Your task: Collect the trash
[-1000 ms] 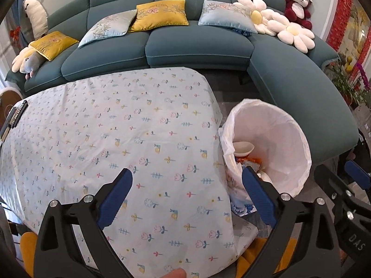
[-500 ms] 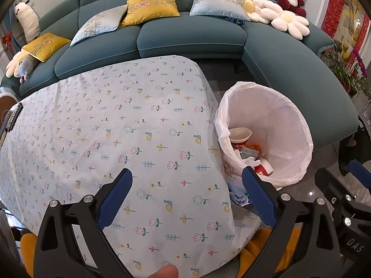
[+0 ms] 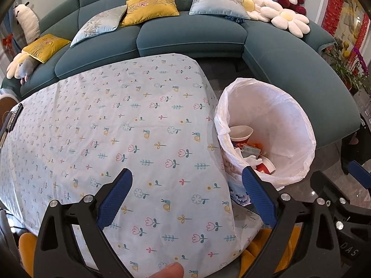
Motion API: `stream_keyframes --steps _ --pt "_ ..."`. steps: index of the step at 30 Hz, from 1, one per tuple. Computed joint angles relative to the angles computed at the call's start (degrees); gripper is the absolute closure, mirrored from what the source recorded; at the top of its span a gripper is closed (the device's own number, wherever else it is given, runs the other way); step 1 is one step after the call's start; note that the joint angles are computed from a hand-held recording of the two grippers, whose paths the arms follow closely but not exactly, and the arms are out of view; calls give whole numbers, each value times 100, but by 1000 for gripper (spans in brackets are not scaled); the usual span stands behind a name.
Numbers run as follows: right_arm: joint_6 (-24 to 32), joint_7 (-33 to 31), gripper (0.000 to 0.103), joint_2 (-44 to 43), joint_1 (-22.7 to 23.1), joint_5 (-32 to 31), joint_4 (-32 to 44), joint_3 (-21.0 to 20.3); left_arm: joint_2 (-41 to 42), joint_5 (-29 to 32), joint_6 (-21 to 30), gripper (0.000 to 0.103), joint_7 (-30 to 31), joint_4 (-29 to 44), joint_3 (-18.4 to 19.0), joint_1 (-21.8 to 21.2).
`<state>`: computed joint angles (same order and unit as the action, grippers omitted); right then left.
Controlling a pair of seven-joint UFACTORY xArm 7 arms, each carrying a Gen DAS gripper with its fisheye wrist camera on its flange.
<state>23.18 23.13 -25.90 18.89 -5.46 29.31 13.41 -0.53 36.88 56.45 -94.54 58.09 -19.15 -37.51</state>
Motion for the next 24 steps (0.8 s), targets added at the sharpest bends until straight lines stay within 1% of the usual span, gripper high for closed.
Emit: stream_keyframes --steps 9,15,19,24 --pt "17 1 7 55 -17 -109 11 36 33 -15 162 12 -3 33 -3 -36" --pt "32 12 7 49 -16 -127 -4 38 -1 -83 81 12 5 -29 6 -18" --pt "27 6 7 57 -18 -134 -14 33 45 -64 171 12 26 24 -7 -38" --pt "44 10 7 72 -13 -144 -18 44 14 -177 137 12 -13 -30 12 -36"
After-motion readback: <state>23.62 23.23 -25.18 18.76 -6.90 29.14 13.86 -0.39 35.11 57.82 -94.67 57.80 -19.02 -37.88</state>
